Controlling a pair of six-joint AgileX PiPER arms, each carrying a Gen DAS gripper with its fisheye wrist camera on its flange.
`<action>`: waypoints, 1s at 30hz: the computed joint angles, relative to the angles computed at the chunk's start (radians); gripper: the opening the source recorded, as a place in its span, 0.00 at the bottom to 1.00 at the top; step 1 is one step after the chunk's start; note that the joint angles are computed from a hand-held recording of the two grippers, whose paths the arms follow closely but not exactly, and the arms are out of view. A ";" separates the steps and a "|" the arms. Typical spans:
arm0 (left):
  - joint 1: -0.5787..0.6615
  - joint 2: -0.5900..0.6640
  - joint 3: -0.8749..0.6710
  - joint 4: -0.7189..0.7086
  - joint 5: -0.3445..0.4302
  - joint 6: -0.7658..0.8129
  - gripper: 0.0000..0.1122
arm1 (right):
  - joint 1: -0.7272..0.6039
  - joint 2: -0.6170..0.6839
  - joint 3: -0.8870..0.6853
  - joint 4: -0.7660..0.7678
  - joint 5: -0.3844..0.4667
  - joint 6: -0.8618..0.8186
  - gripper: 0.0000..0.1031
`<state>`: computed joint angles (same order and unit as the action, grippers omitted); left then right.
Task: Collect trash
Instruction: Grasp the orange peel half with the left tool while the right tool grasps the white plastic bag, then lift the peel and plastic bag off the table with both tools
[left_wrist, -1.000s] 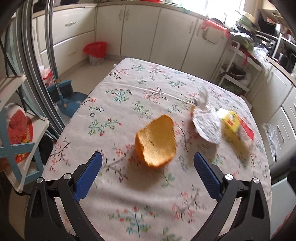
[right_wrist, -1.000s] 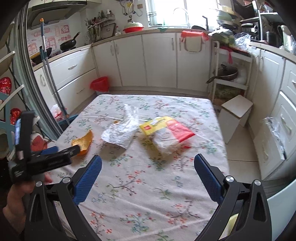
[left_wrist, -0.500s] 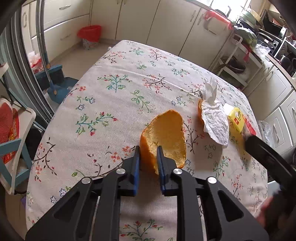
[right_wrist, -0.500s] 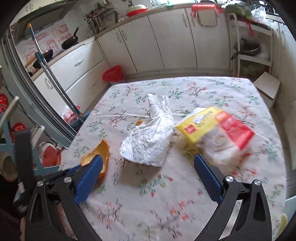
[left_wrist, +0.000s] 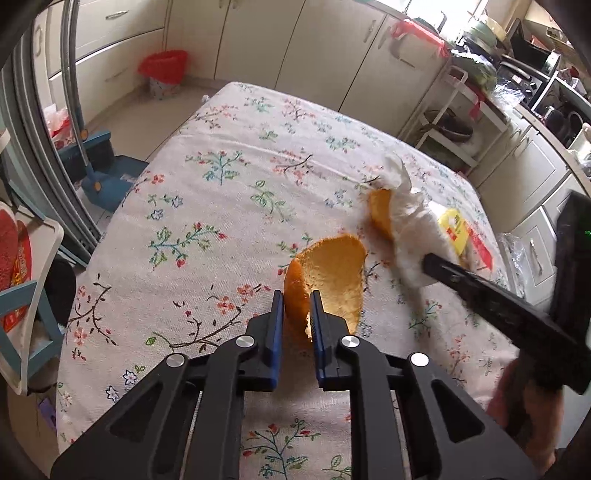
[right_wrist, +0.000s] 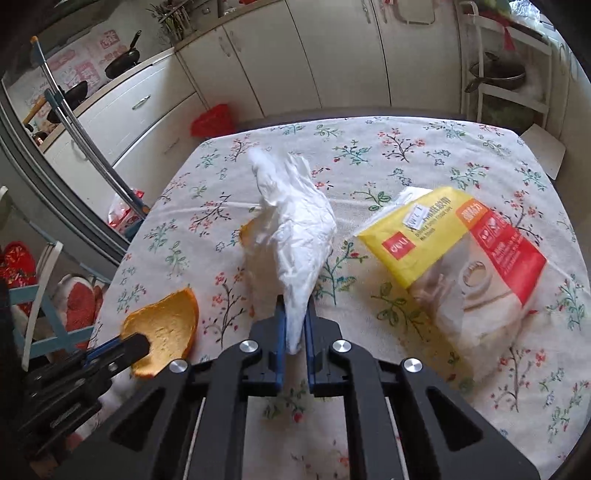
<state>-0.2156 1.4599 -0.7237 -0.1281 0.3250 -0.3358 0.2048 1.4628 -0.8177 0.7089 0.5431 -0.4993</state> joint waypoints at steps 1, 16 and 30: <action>0.001 0.011 -0.003 -0.006 0.003 0.005 0.21 | -0.017 -0.005 0.002 0.023 0.025 -0.030 0.13; -0.078 0.012 0.024 0.217 -0.064 -0.219 0.06 | -0.033 -0.038 0.027 0.147 0.032 -0.115 0.59; -0.073 -0.004 0.027 0.142 -0.036 -0.122 0.06 | -0.050 -0.100 0.035 0.074 0.057 -0.084 0.03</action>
